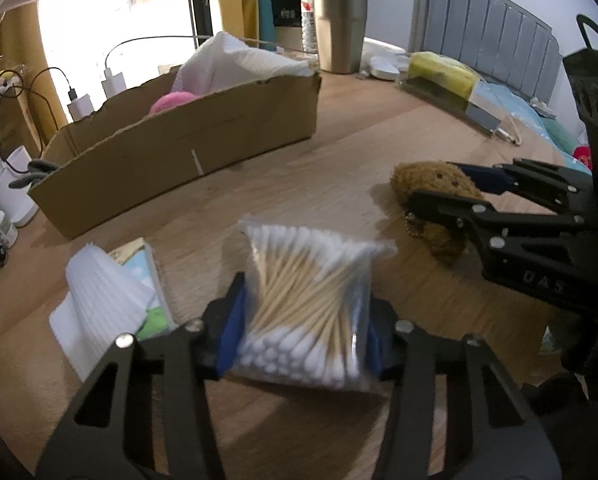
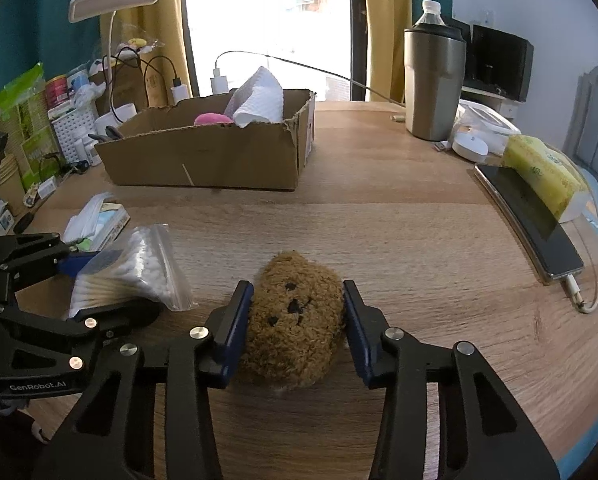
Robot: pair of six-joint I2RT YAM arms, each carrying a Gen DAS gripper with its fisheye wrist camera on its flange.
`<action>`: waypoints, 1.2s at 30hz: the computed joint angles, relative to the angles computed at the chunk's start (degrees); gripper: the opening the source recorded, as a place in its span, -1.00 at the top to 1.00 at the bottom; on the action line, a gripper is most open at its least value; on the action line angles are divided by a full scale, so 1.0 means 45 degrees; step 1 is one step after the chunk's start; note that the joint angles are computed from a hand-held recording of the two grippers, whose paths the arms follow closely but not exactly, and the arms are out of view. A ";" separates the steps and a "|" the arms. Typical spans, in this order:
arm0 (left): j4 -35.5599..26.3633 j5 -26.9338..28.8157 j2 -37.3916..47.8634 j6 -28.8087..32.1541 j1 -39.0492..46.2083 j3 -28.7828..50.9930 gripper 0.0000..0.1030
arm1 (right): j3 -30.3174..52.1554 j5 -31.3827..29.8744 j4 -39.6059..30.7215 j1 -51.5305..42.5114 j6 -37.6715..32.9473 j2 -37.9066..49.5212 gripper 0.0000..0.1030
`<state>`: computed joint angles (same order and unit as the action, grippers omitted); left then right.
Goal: Organize soft objects
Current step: 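Carry the cotton swab bag and teddy bear over the box with both tools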
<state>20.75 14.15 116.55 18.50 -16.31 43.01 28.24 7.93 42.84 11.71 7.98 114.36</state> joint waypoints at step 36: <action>-0.0752 0.2318 -0.2178 -0.0695 0.2121 -0.0204 0.04 | 0.0896 0.0601 -0.1509 0.0791 -0.0656 -0.2047 0.15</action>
